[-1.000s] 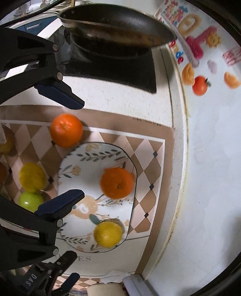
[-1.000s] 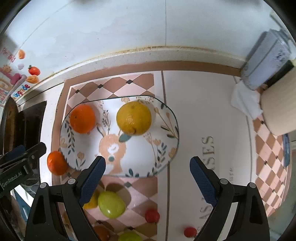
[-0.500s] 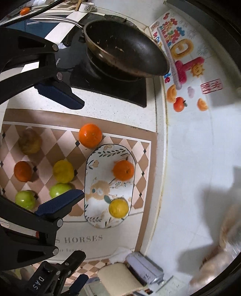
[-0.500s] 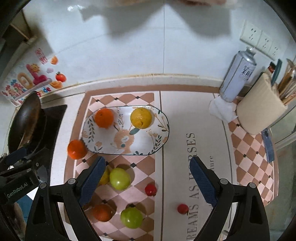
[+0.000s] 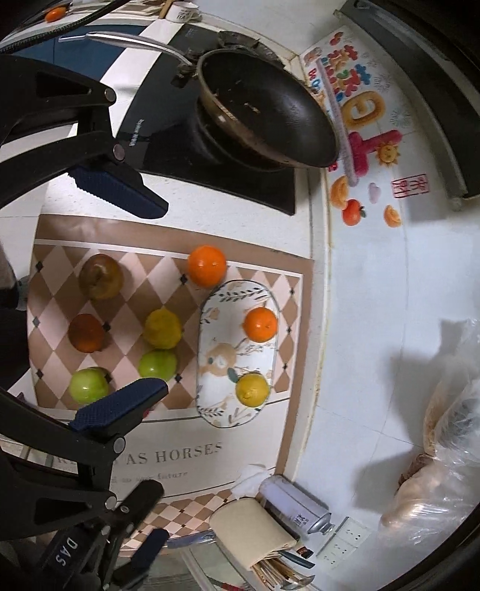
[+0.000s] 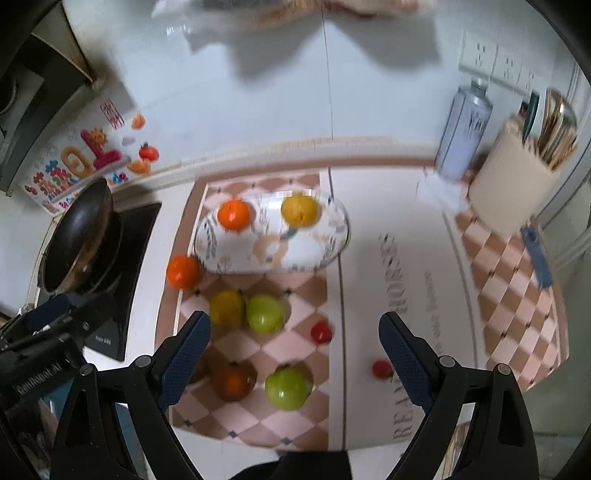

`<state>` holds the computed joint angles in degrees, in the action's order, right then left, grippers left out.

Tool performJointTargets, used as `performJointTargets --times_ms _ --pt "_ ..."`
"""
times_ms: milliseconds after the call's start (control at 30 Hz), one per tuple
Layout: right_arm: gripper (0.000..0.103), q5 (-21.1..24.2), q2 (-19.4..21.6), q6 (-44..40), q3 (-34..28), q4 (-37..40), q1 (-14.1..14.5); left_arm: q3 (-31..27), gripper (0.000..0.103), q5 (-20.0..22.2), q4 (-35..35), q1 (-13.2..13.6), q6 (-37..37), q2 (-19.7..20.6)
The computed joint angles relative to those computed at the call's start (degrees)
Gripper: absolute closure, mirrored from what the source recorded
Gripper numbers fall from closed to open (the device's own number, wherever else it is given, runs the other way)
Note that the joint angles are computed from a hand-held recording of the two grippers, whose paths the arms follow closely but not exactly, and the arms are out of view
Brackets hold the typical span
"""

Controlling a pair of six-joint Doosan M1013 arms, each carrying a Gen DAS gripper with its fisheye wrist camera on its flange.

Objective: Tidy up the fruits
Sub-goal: 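Grasp the brown pear with the left tool while the right tool grasps a green apple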

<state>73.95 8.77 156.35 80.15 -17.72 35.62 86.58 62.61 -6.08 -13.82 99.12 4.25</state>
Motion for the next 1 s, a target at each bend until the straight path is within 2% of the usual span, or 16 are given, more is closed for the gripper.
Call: performJointTargets --times_ms 67,167,233,400,467,633,833,1000 --pt "0.008 -1.8 -0.2 -0.1 2.0 4.1 -0.5 0.6 0.015 0.4 1.2 0.1 -0.2 0.2" --pt "0.008 -4.8 0.2 -1.4 5.2 11.3 -1.5 1.7 0.007 1.5 3.7 0.4 -0.6 1.0" --pt "0.008 -7.1 0.6 -2.2 7.6 16.2 -2.1 2.7 0.007 2.0 5.9 0.5 -1.3 1.7" --pt "0.009 -13.4 1.4 -4.6 14.1 28.5 -4.3 3.8 0.007 6.4 8.0 1.3 -3.5 4.9" --pt "0.019 -14.3 1.7 -5.0 15.3 30.0 -4.5 4.0 0.007 8.0 7.2 1.6 -3.9 6.1" --pt "0.027 -15.5 2.2 -5.8 16.8 31.0 -4.7 4.3 0.007 11.2 6.4 1.4 -3.9 8.5" --pt "0.027 -16.1 2.6 -7.3 16.9 31.6 -5.2 4.2 0.007 13.7 4.7 1.5 -4.3 10.7" --pt "0.027 -15.6 2.9 -8.7 16.6 32.3 -5.5 4.5 0.007 13.9 4.4 1.3 -3.9 11.2"
